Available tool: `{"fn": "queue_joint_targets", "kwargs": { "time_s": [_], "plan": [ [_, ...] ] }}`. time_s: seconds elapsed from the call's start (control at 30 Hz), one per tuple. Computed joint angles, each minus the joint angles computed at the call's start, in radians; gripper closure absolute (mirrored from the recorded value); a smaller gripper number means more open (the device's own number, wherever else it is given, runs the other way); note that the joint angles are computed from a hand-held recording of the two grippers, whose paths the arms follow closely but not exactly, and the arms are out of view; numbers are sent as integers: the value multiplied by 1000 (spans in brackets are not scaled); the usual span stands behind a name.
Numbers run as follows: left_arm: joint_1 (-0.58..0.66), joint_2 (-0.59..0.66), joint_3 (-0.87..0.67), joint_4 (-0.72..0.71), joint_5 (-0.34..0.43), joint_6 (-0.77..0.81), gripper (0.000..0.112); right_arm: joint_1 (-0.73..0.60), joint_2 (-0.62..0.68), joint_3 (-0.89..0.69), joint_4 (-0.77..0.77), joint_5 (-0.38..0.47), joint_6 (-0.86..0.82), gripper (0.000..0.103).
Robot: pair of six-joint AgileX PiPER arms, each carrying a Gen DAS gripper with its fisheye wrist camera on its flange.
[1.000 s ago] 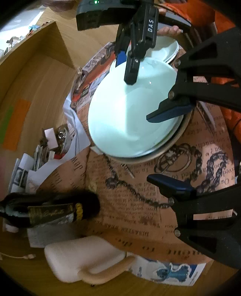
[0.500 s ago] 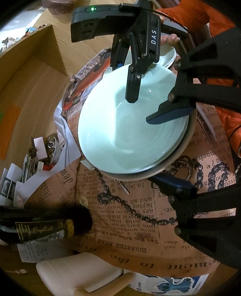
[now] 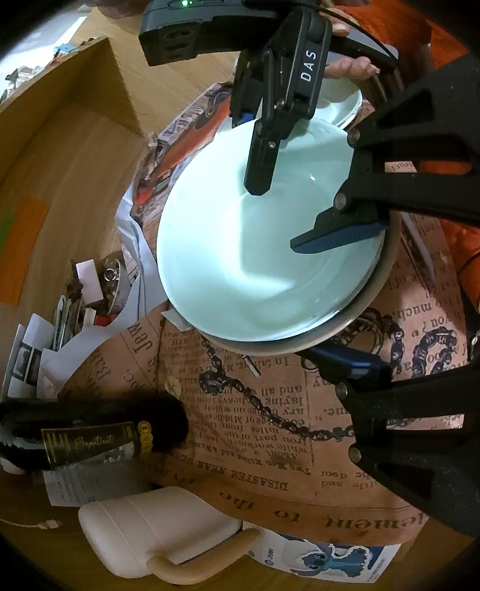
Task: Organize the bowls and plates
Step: 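Grip the nested bowl stack rim with the left tool while the right tool grips it too, then lift the bowl stack and carry it over the plate stack with both tools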
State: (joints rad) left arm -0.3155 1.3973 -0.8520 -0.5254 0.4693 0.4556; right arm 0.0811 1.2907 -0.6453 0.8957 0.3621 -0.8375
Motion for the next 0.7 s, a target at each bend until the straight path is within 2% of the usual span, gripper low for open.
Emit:
{"fn": "queue_joint_targets", "kwargs": {
  "time_s": [0.13,0.5,0.7],
  "plan": [
    [6,-14,3,-12,-6,1,64,22,-17,13,12,-37,-6,63],
    [-15,-39,0,42,-46,-61,65,27,-28,14,67,-56,-36,65],
    [-18,-29,-12,8,-47,-28,65,18,-55,20,53,-66,-17,65]
  ]
}}
